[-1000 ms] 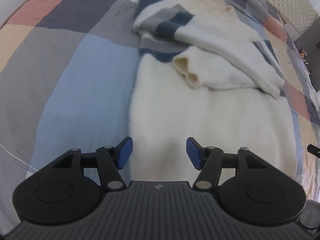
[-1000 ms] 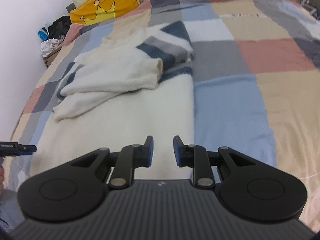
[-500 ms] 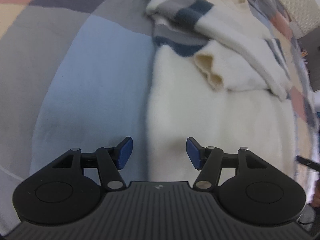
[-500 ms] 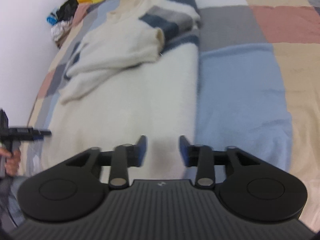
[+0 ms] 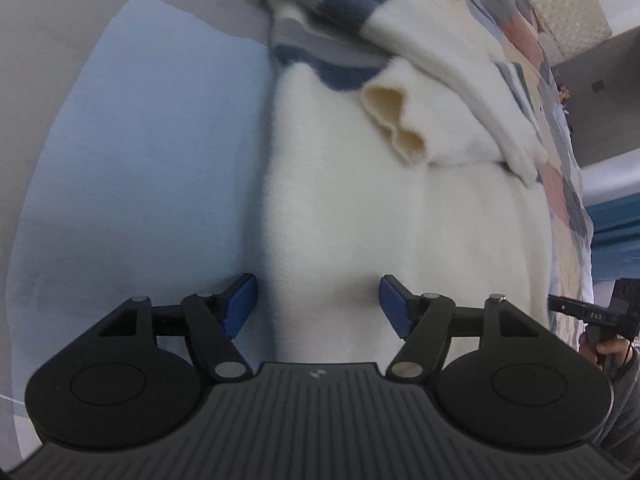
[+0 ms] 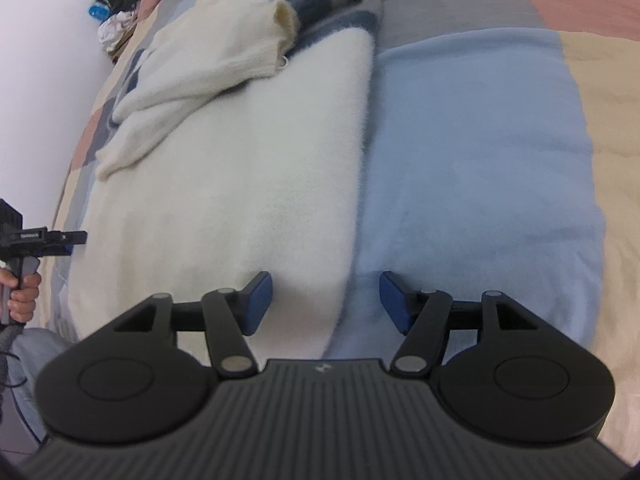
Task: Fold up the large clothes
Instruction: 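Lower both open grippers onto the sweater hem edge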
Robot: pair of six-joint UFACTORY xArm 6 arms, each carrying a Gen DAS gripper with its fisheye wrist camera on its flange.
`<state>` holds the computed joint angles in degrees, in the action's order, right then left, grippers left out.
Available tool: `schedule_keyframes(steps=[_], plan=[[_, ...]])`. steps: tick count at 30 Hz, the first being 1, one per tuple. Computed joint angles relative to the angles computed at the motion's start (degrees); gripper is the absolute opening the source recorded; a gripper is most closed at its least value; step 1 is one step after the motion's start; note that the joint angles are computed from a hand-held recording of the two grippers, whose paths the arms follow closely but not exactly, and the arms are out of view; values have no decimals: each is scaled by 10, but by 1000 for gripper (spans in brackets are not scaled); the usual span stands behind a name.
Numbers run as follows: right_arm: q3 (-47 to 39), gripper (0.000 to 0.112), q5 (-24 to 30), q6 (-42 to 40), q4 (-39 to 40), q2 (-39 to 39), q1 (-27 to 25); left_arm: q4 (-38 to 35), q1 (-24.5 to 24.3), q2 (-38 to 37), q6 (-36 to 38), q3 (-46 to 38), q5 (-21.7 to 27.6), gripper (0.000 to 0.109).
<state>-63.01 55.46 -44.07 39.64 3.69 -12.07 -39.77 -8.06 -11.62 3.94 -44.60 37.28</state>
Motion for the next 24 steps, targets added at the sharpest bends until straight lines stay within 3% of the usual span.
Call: schedule_keyframes(steps=[4, 24], plan=[[0, 63, 0, -13, -5, -2, 2, -11, -1, 11, 10, -13, 18, 72], [18, 63, 5, -87, -4, -18, 2, 80, -46, 54, -51, -76, 98, 72]])
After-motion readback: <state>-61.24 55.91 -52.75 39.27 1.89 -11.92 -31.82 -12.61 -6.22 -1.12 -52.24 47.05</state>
